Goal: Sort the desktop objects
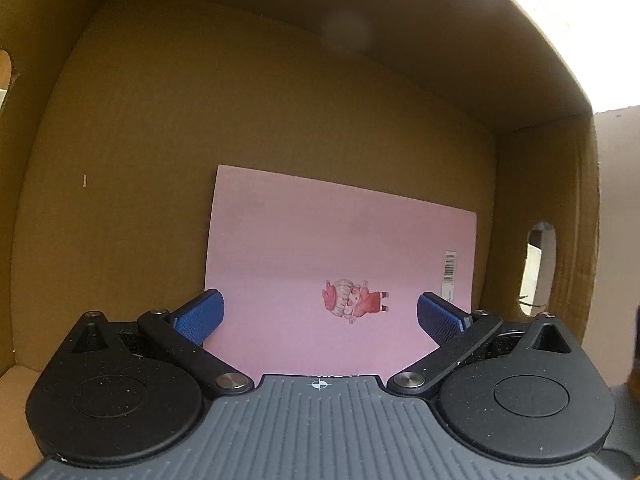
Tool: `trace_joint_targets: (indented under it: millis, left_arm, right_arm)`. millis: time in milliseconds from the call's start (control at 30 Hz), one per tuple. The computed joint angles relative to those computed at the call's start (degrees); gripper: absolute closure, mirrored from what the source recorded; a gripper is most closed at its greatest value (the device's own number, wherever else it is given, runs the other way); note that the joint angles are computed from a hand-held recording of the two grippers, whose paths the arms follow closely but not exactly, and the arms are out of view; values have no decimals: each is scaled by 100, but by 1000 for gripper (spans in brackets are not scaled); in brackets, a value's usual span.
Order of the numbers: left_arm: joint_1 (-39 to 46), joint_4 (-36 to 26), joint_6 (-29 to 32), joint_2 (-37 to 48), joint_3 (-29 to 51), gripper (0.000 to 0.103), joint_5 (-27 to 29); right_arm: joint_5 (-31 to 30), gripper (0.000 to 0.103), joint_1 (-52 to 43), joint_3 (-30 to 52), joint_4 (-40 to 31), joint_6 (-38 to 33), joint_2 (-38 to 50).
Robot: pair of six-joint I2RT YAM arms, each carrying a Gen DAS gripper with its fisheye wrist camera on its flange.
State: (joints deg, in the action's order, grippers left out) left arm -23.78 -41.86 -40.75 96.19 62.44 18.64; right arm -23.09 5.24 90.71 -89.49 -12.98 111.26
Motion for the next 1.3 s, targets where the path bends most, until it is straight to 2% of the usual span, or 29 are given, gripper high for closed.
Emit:
trace_joint_targets:
  millis: [500,600,767,933,1100,1300]
  left_arm:
    - [-23,344,-26,-570,-766,0,299]
    - [53,290,-49,-783,-964,0,212]
    - [148,363,-215,-1009,-1284,0,107]
    - [62,292,-181,-1044,-1295,0,91]
    - [25,468,-120,-1130,-1442,0,183]
    - [-14,721,4,-1128,-1517,0,272]
  right_arm:
    - [78,0,144,-523,526,371,149]
    - [12,0,78,-600,563,373,111]
    - [-95,0,7,-807,741,429,-46]
    - [-160,0,-56,-1026,853,457,-207]
    - [-319,0,-221,-1174,921,430,-311]
    - [-248,0,-310,-1556,1487,444,-813]
